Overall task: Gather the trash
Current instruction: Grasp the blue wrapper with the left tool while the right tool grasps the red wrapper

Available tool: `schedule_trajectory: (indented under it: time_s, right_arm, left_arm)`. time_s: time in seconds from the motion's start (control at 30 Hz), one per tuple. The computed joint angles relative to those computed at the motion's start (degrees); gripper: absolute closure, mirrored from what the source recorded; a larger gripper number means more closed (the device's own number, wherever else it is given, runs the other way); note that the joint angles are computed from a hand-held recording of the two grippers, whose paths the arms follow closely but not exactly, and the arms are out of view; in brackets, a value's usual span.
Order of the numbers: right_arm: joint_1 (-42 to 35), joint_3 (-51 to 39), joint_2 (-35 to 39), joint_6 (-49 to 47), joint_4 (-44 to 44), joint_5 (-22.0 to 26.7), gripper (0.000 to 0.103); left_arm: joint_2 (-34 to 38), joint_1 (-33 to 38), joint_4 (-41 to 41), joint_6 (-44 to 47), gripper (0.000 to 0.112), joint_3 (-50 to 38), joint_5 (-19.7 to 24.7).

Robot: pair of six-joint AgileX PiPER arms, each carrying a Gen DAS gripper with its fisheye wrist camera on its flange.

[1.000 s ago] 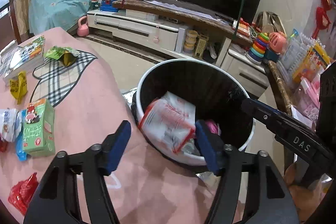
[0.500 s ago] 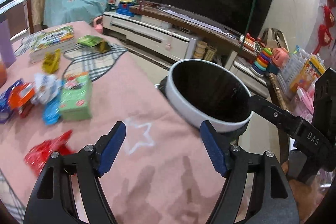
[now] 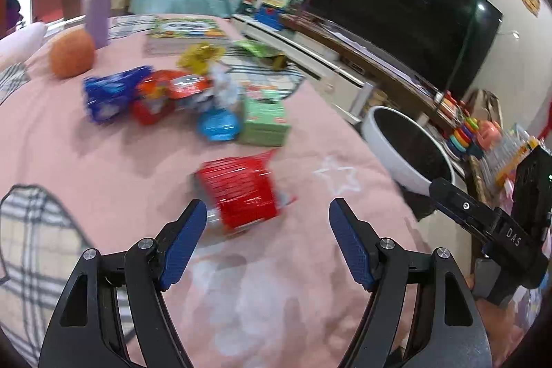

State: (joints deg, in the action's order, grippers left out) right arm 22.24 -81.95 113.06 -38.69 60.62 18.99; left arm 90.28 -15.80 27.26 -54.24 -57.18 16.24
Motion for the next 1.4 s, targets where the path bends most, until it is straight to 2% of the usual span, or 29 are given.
schedule_trajectory:
  time_s: [0.3, 0.43, 0.6, 0.73, 1.1, 1.3, 1.4]
  right_arm:
    - [4.95, -1.82, 1.47, 4.68, -5.3, 0.68, 0.011]
    - [7.0, -3.01, 2.3, 5.75, -7.23, 1.27, 0.011]
    - [9.44, -4.67, 3.39, 7.3, -9.37, 1.65, 0.011]
    - [10.81, -7.18, 4.97, 9.3, -11.73, 2.94, 0.011]
    - [13.32, -15.91, 9.85, 16.25, -19.35, 6.42, 0.011]
    - [14.42, -22.58, 13.35, 21.45, -25.07, 9.07, 0.011]
    - [14.74, -26.22, 15.32, 23.94, -27.78, 10.66, 0.011]
  left_arm:
    - [-3.92, 7.26, -4.87, 3.63, 0.037, 8.2, -3.56]
    - [-4.68, 9.76, -4.37, 3.53, 0.037, 10.1, -4.16]
    - [-4.41, 12.97, -10.32, 10.39, 0.037, 10.1, -3.91]
    - [-3.65, 16.14, -18.5, 19.82, 0.037, 9.65, -3.85]
    - [0.41, 21.79, -30.66, 35.77, 0.037, 4.1, -1.54]
    - [4.97, 24.0, -27.77, 35.46, 0.037, -2.36, 0.56]
    - [7.54, 25.33, -29.17, 37.58, 0.037, -5.9, 1.56]
